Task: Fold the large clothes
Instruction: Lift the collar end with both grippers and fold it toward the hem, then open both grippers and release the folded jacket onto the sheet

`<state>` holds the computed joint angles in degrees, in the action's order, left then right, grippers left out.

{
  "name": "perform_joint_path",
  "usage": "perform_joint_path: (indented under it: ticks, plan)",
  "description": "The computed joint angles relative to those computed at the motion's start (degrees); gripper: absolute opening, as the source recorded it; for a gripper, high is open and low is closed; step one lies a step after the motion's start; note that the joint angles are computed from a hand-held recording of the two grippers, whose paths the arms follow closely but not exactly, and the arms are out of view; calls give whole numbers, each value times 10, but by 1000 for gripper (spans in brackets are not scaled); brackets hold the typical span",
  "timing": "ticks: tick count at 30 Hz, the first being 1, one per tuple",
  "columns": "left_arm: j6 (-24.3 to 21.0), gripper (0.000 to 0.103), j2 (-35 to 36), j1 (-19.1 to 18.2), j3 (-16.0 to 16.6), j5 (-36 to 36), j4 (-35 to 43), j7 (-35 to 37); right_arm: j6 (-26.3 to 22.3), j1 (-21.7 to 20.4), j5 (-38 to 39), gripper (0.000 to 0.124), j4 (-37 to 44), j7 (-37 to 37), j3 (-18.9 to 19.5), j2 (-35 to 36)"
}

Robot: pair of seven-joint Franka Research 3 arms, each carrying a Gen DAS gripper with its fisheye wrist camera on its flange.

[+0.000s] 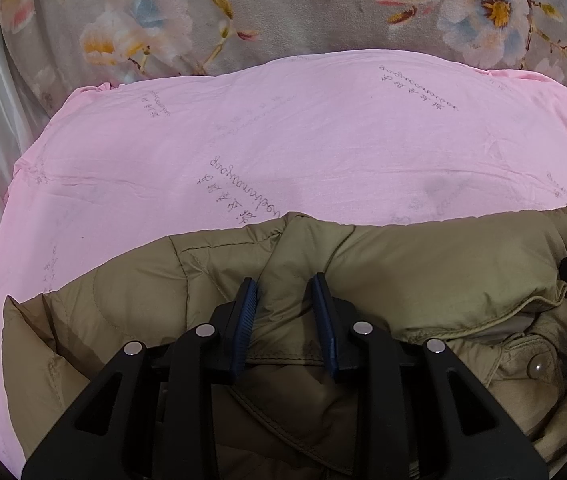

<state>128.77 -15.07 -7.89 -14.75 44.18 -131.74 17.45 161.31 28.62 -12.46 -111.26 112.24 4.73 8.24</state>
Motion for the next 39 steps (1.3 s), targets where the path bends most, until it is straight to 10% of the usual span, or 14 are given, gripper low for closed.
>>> perform_joint_path:
  ticks: [8, 13, 19, 39]
  plan:
    - [-6, 28, 2, -1, 1, 0, 2, 3, -8, -3, 29, 17, 4, -24, 5, 5]
    - [-8, 33, -5, -2, -2, 3, 0, -7, -53, 24, -89, 18, 0, 52, -16, -19]
    - [-19, 62, -117, -25, -26, -30, -59, -33, -57, -4, -110, 40, -131, 27, 32, -179]
    - [-229, 72, -353, -221, -106, -267, -135, -85, -189, 4, 131, 59, -434, -120, 76, -619]
